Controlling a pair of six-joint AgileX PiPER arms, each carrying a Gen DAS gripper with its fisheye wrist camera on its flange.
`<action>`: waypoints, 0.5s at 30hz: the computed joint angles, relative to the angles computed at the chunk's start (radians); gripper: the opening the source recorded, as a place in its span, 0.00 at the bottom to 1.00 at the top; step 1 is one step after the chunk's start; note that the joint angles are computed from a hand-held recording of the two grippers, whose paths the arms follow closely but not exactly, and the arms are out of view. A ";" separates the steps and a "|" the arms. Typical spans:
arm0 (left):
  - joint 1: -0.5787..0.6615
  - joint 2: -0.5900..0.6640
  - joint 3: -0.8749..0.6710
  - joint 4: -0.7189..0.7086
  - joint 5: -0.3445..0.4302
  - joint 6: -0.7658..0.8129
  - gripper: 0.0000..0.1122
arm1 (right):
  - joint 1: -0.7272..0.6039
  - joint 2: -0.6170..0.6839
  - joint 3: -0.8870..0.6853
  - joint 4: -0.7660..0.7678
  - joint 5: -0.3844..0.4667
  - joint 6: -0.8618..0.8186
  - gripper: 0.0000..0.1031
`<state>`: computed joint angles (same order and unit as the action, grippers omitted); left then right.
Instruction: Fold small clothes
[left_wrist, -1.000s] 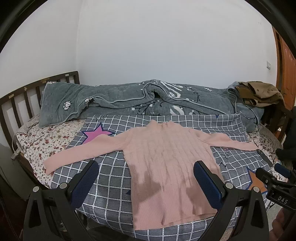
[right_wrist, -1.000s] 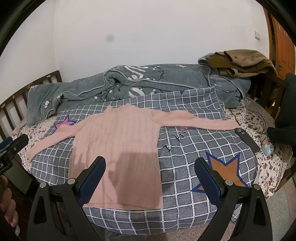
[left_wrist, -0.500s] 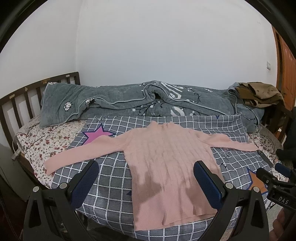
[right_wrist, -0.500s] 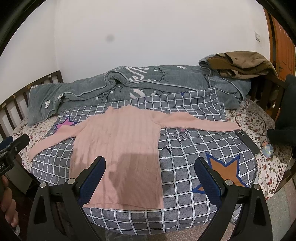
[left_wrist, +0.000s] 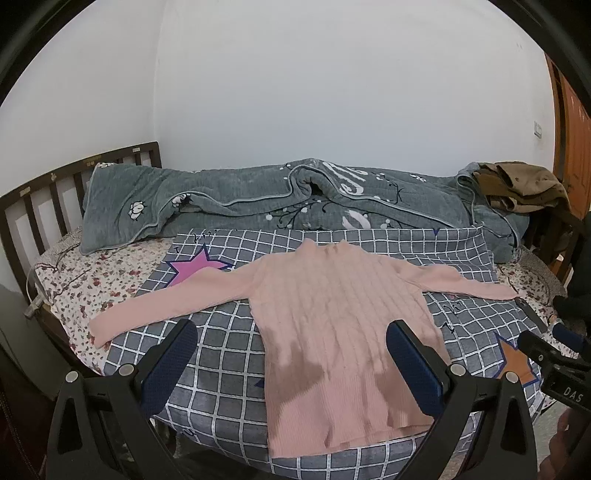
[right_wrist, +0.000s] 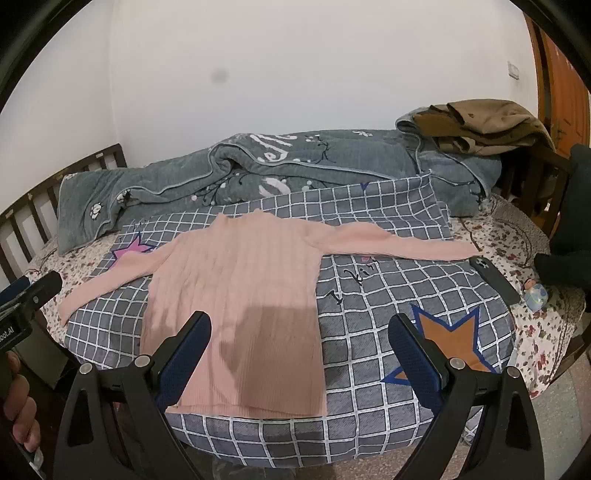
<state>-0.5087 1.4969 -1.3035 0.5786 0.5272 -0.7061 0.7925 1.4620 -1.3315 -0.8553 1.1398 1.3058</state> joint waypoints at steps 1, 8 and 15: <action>0.000 0.000 0.000 -0.001 -0.001 0.001 0.92 | -0.002 0.002 -0.003 0.005 -0.001 -0.005 0.92; 0.006 0.002 0.001 -0.004 -0.001 -0.008 0.92 | 0.005 0.018 -0.018 -0.002 0.011 -0.010 0.92; 0.018 0.001 0.020 0.029 -0.037 -0.046 0.92 | 0.001 0.030 -0.023 -0.001 0.003 -0.017 0.93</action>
